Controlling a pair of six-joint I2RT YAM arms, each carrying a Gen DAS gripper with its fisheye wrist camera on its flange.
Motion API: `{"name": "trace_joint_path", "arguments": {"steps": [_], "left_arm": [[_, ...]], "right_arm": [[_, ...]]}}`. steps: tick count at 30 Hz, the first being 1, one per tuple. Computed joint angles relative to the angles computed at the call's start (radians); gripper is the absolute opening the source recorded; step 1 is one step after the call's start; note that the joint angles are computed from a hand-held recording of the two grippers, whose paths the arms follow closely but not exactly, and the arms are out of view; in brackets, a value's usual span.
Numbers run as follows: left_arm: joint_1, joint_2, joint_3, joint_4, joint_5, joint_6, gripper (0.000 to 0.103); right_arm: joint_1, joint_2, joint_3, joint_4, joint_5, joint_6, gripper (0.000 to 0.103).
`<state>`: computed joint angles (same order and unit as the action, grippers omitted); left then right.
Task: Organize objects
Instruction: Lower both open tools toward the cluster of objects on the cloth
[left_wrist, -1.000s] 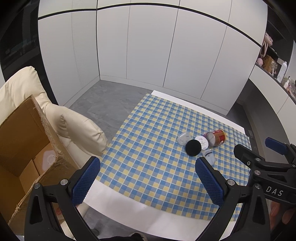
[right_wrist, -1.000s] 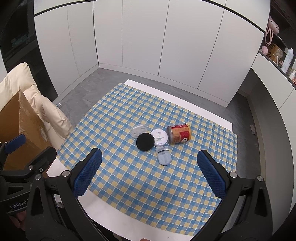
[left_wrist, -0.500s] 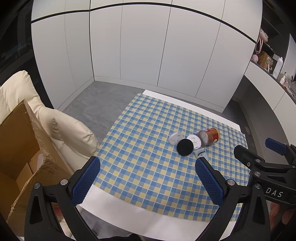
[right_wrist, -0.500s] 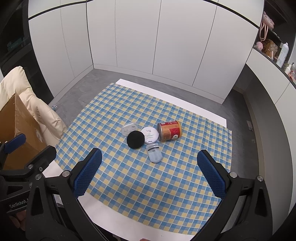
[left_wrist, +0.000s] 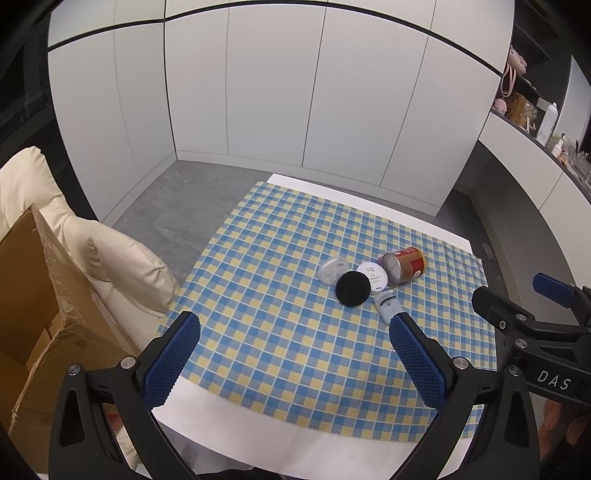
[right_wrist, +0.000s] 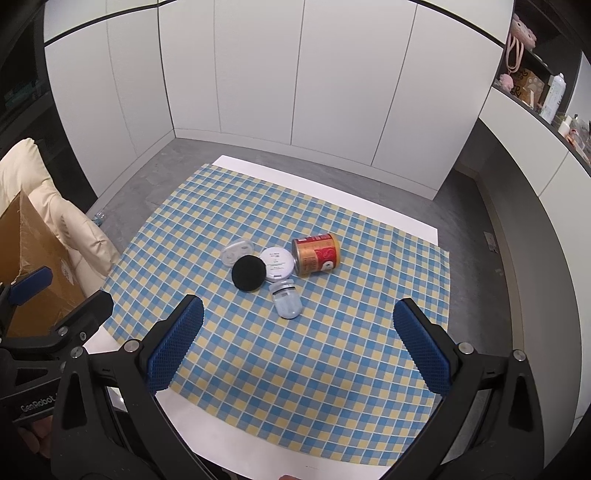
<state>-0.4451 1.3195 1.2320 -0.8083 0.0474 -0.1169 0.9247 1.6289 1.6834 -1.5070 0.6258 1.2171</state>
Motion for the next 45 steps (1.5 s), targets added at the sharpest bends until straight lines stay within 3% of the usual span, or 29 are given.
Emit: {"name": "trace_joint_path", "arguments": {"steps": [10,16,24,32,36,45], "left_arm": [[-0.028,0.039,-0.001,0.011,0.000,-0.005,0.102],[-0.059,0.074,-0.016,0.046,-0.026,0.004,0.102],[-0.095,0.190,-0.055,0.150,-0.066,0.004,0.098],[-0.118,0.349,-0.042,0.222,-0.035,0.025,0.089],[-0.116,0.431,-0.025,0.260,-0.022,0.028,0.081],[-0.126,0.592,0.075,0.268,-0.018,0.036,0.076]], "right_arm": [[-0.017,-0.035,-0.052,0.012,-0.019,-0.004,0.103],[-0.053,-0.044,-0.120,0.068,-0.013,-0.067,0.103],[-0.174,-0.150,-0.383,0.294,-0.134,-0.206,0.103],[-0.268,-0.163,-0.528,0.492,-0.234,-0.343,0.103],[-0.316,-0.136,-0.603,0.604,-0.288,-0.406,0.095],[-0.370,-0.036,-0.665,0.771,-0.357,-0.484,0.083]]}}
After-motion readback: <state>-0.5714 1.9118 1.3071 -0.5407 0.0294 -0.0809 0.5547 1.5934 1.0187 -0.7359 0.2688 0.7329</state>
